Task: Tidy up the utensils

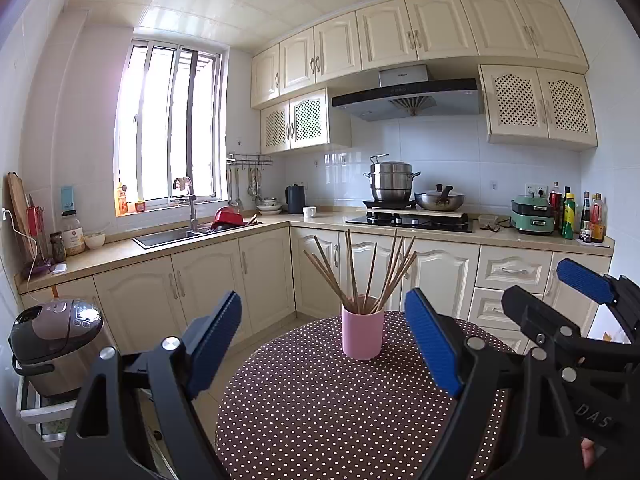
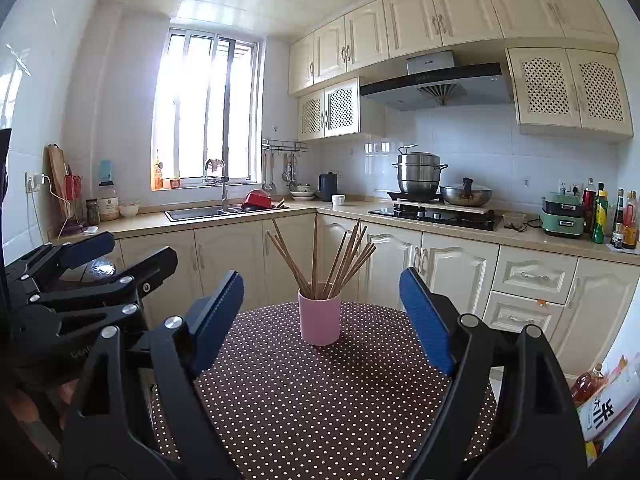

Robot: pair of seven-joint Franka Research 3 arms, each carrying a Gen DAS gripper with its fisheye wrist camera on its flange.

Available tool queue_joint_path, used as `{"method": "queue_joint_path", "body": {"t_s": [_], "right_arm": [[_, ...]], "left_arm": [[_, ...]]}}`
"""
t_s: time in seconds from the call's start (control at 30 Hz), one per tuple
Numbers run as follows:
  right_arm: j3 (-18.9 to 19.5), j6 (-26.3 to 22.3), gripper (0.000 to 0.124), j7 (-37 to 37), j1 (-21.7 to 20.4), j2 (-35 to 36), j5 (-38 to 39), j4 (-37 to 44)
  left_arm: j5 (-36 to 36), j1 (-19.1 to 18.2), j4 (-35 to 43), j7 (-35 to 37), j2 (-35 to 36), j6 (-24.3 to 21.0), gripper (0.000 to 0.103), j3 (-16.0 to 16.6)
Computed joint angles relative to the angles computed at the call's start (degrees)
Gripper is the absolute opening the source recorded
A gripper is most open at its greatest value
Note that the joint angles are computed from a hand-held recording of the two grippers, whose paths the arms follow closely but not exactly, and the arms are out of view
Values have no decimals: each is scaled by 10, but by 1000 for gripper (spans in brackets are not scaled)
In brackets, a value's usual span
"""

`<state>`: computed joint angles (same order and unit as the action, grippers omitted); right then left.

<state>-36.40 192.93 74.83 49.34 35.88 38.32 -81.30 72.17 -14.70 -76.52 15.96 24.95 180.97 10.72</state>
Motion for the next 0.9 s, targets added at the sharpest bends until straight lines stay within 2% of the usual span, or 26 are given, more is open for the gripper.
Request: {"method": "queue_joint_path", "body": {"t_s": [0.47,0.9], "right_arm": [[5,-2,80,7,-6,4,-5,4],[3,-8,82,25,-8,8,-18,7]], "left_arm": [[-21,4,0,22,4,0,82,-4],[-20,-13,12,12,18,3,82,23]]}}
